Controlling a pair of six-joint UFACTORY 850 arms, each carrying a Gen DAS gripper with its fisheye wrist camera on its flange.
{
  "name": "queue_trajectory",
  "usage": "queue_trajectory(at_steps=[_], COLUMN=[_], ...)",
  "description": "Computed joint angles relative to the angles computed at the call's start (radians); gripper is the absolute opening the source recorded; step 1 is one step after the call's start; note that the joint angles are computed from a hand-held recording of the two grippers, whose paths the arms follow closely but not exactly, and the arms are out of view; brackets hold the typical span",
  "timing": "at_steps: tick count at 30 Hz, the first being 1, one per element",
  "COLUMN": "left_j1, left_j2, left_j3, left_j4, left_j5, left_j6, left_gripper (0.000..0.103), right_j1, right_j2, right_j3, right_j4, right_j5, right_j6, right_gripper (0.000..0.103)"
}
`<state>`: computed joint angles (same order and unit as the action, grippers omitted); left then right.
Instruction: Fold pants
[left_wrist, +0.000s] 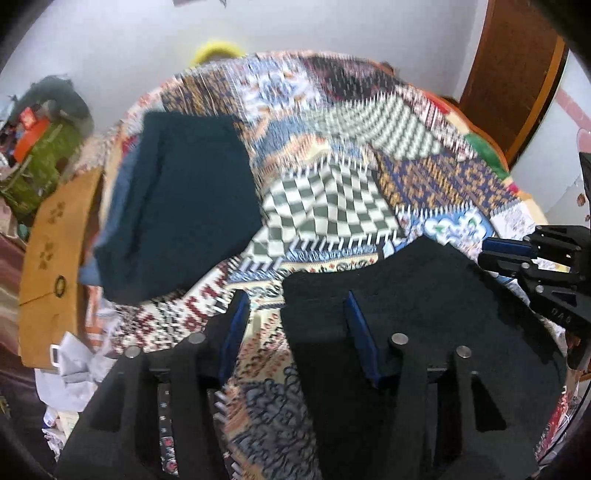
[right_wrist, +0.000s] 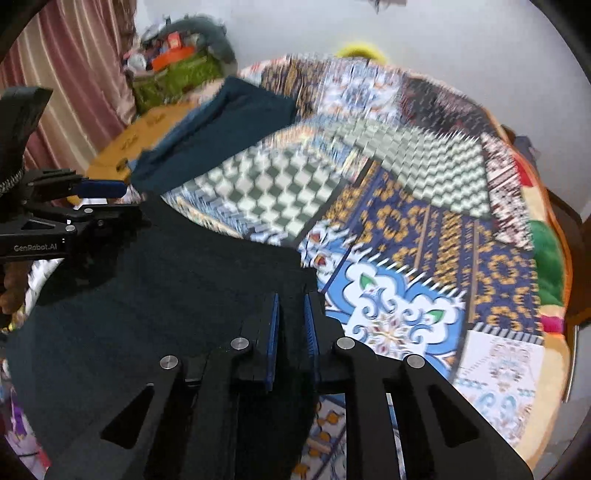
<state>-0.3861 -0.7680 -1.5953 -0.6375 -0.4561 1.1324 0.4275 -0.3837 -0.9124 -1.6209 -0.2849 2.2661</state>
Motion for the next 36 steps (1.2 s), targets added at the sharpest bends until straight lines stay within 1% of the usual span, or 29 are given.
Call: queue_trajectory(at_steps=[2,4,5,9,11,12,14,15,17,20,23,25,28,30,33,34,36], left_j1=[0.011,0.018,0.021,0.022,0.027,0.037,0.053,0.066,0.081,0.105,0.126,0.139,0.159,0.174,0.191,0.195,0.199], left_j2=[0.036,0.061,0.071,0.101,0.110,0.119,0.135,0.149,0.174,0.216,0.254,0.273,0.297,0.300,0.303,0.306,0.313], left_j3=[0.035,0.064,0.078,0.152,0.185,0.207,0.232,0.248,0.280,0.343,0.404,0.433,0.476,0.488,0.495,0.498,0.507], left_j4=[-0.064,-0.093,-0.095,-0.043,-0.026,-0.054,-0.085,-0.109,-0.140,-0.192,-0.266,-0.291,-0.323,-0.335,-0.357,-0.365,-0.379], left_j5=[0.001,-0.017,-0.026,-0.019,-0.014,-0.014,-0.029,-0.045,-0.050,-0.053,-0.032,-0.021,0.018,0.020,0.014,0.019,0.043], left_j6=[0.058,0.081,0.088,0.084,0.081,0.110,0.133,0.151,0.187,0.267,0.351,0.370,0.398,0.402,0.400,0.404,0.413], left_gripper=[0.057,0.060,0.061,0.061,0.062,0.063,0.066,0.066,0.066,0.068,0.069,0.071,0.071,0.071,0.072,0.072,0.072], right_j1=[0.012,0.023,0.033,0.074,0.097,0.106,0.135,0.143,0.160,0.188,0.220,0.233,0.248,0.259,0.277,0.279,0.278], right_j2=[0.039,0.064,0.072,0.060,0.047,0.043,0.044,0.052,0.075,0.096,0.109,0.116,0.127,0.134,0.144,0.149,0.171], right_j3=[0.028,0.045,0.052,0.045,0.044,0.049,0.066,0.078,0.106,0.132,0.154,0.165,0.180,0.193,0.213,0.222,0.258], right_j4=[-0.097,-0.186,-0.224,-0.231,-0.199,-0.198,-0.172,-0.191,-0.213,-0.171,-0.142,-0.137,-0.131,-0.136,-0.092,-0.099,-0.167], right_j5=[-0.005,0.007,0.015,0.043,0.059,0.055,0.021,0.016,0.005,-0.021,-0.056,-0.071,-0.089,-0.104,-0.125,-0.122,-0.112], right_j6=[0.121,0.230,0.275,0.288,0.258,0.262,0.261,0.293,0.347,0.331,0.332,0.346,0.371,0.397,0.395,0.414,0.525], right_gripper=[0.015,0.020,0.024,0.038,0.038,0.038,0.039,0.039,0.039,0.039,0.039,0.039,0.039,0.039,0.039,0.039,0.042])
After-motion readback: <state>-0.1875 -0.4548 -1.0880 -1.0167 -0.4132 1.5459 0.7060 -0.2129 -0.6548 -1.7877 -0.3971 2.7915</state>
